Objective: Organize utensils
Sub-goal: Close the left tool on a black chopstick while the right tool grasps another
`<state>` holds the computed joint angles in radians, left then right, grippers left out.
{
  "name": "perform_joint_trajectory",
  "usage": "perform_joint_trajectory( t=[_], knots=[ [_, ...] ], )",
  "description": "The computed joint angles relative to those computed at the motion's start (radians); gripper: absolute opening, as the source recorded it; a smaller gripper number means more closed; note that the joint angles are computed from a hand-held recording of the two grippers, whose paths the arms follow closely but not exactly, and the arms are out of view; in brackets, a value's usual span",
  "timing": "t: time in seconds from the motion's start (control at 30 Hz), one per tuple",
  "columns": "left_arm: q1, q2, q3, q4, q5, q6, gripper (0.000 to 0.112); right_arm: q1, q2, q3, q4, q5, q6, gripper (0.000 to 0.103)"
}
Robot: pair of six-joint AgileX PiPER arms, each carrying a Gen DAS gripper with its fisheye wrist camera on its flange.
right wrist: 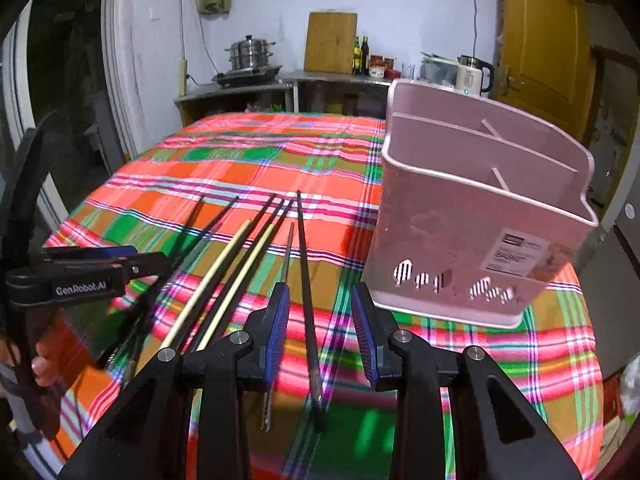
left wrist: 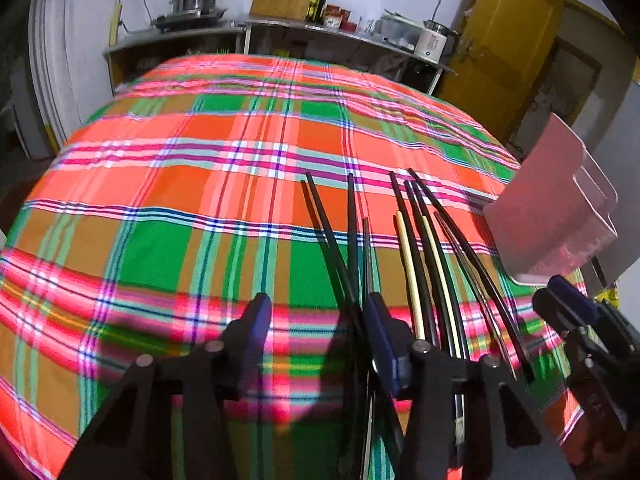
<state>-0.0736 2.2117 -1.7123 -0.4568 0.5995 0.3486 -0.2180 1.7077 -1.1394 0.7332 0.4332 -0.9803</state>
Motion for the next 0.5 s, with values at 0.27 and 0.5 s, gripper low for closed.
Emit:
perform_joint_trajectory(
  t=[0.27,0.5],
  knots=[
    [0.009,0.073,-0.142,-0.029,0.102,-0.026,0.041,0.032,0.101,-0.111,-0.145,0.029,0.13,0.024],
    [0.009,0.119,-0.227,-0.017,0.154,-0.07,0.023,0.07,0.152,-0.17,-0.281,0.05,0.245,0.016]
  ],
)
